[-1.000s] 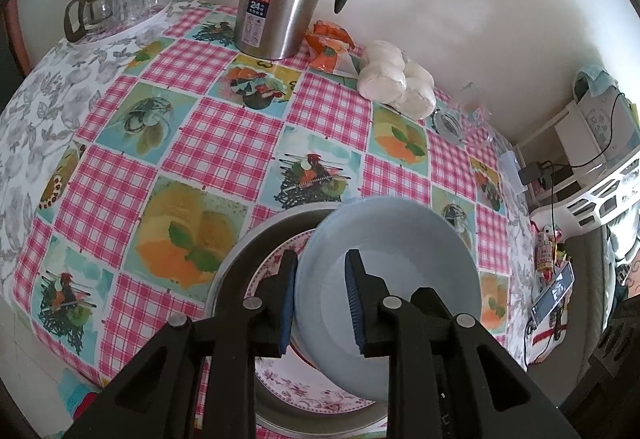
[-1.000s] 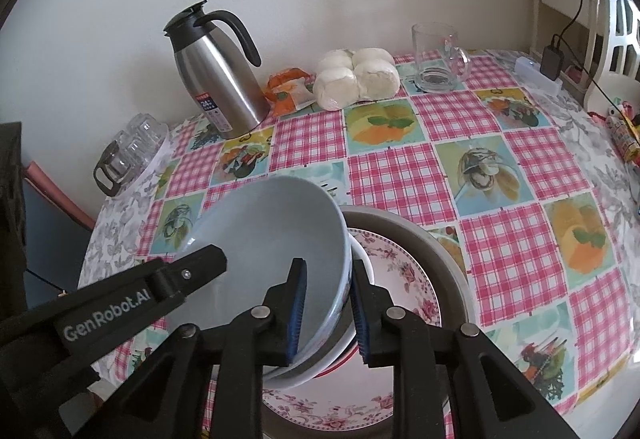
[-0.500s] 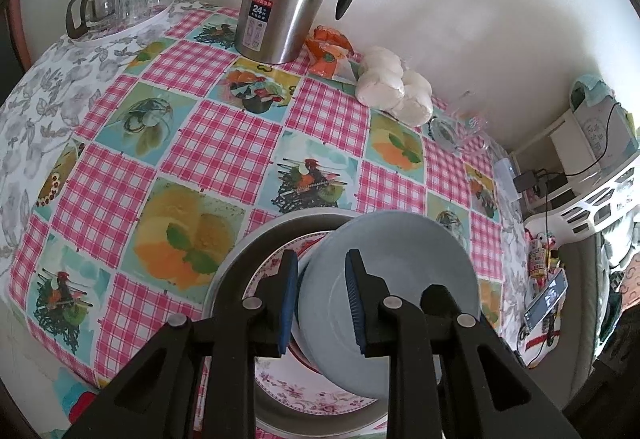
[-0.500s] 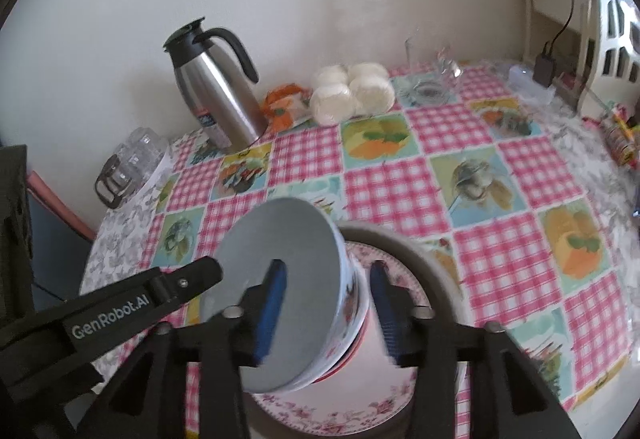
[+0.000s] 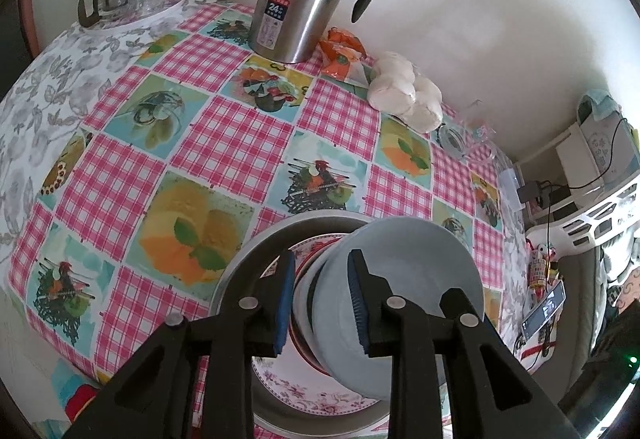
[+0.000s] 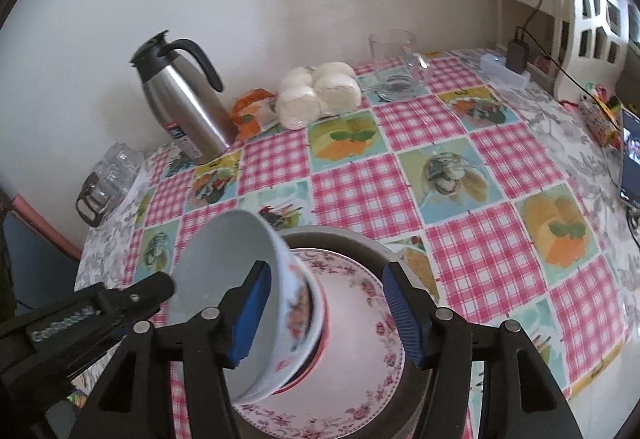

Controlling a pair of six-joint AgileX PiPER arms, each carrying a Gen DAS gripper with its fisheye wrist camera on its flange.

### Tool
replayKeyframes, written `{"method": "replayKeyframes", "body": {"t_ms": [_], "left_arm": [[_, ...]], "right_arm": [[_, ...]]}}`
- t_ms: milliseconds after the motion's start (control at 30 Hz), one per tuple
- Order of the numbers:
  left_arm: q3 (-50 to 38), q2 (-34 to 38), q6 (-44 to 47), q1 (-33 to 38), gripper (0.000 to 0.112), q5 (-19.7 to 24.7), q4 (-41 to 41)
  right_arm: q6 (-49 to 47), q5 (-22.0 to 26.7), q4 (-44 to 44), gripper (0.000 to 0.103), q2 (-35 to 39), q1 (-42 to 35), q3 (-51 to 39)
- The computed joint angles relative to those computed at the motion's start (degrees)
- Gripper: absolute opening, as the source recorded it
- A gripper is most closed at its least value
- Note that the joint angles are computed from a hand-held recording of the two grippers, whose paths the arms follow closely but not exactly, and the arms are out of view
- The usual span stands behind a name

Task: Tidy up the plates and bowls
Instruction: 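Open both tools and release the pale blue bowl onto the stack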

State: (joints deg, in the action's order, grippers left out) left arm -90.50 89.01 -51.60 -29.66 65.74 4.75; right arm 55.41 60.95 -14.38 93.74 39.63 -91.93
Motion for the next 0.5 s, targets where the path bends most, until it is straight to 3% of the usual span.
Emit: {"method": "replayKeyframes", "body": {"t_ms": [500], "left_arm": [[0.04,0.24,-0.33,-0.10,0.030,0.20,0.03]], "right_arm": [[-1.59,-3.60,5.67,0.070,-0.37,-3.50,4.29]]}}
